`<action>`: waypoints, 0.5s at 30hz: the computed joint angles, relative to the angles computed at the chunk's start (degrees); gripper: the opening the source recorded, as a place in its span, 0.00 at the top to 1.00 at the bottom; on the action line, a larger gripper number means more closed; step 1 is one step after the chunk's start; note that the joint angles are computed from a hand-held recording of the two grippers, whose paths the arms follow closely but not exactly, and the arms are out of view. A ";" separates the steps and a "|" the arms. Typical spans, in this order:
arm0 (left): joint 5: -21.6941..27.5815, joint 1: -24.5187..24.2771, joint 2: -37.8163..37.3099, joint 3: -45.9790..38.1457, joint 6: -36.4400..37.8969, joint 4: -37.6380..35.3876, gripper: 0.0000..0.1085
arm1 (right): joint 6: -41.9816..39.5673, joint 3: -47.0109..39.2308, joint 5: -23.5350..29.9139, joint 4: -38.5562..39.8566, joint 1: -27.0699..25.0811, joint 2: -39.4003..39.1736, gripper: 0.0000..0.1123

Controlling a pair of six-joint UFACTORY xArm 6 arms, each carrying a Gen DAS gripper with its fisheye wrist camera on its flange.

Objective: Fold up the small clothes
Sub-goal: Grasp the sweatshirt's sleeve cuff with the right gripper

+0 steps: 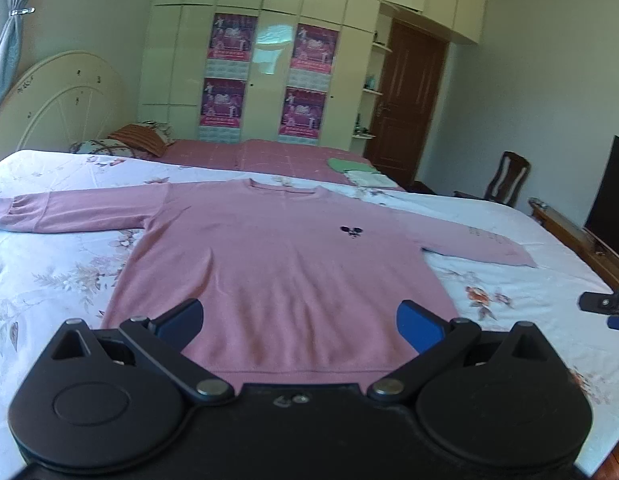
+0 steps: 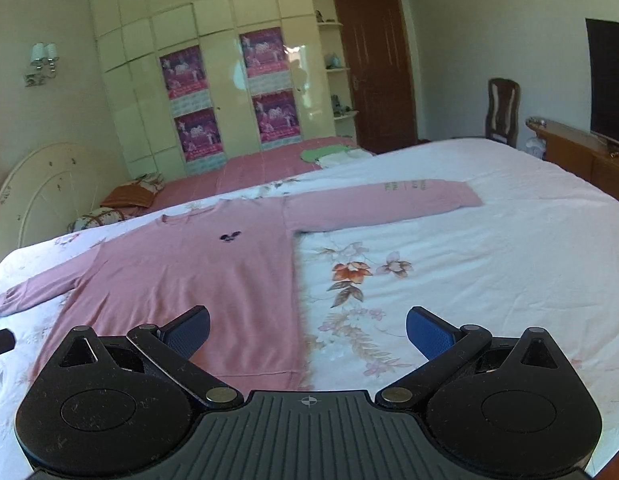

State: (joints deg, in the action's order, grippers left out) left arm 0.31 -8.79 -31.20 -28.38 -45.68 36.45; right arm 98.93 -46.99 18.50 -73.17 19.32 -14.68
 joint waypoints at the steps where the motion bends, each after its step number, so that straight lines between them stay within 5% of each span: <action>1: 0.11 1.07 2.84 -2.40 -3.75 4.32 0.06 | 0.65 -0.89 -2.10 1.09 -2.74 1.46 0.08; 6: 2.02 3.62 14.95 -13.69 -13.18 16.77 0.17 | 10.45 -7.84 -9.66 -4.48 -14.42 10.27 0.09; 10: 4.89 3.44 22.70 -20.93 -14.83 17.45 0.20 | 18.97 -17.85 -12.90 -12.10 -21.50 20.16 0.12; 11: 5.45 3.31 24.71 -22.78 -15.36 17.42 0.19 | 19.93 -20.56 -14.17 -12.74 -23.15 22.76 0.40; 12: 6.09 2.94 26.73 -24.60 -14.23 15.78 0.19 | 18.70 -22.97 -15.04 -10.99 -24.54 25.43 0.53; 15: 8.40 2.40 31.58 -29.24 -12.90 13.33 0.17 | 22.32 -31.06 -18.29 -11.82 -28.63 33.39 0.56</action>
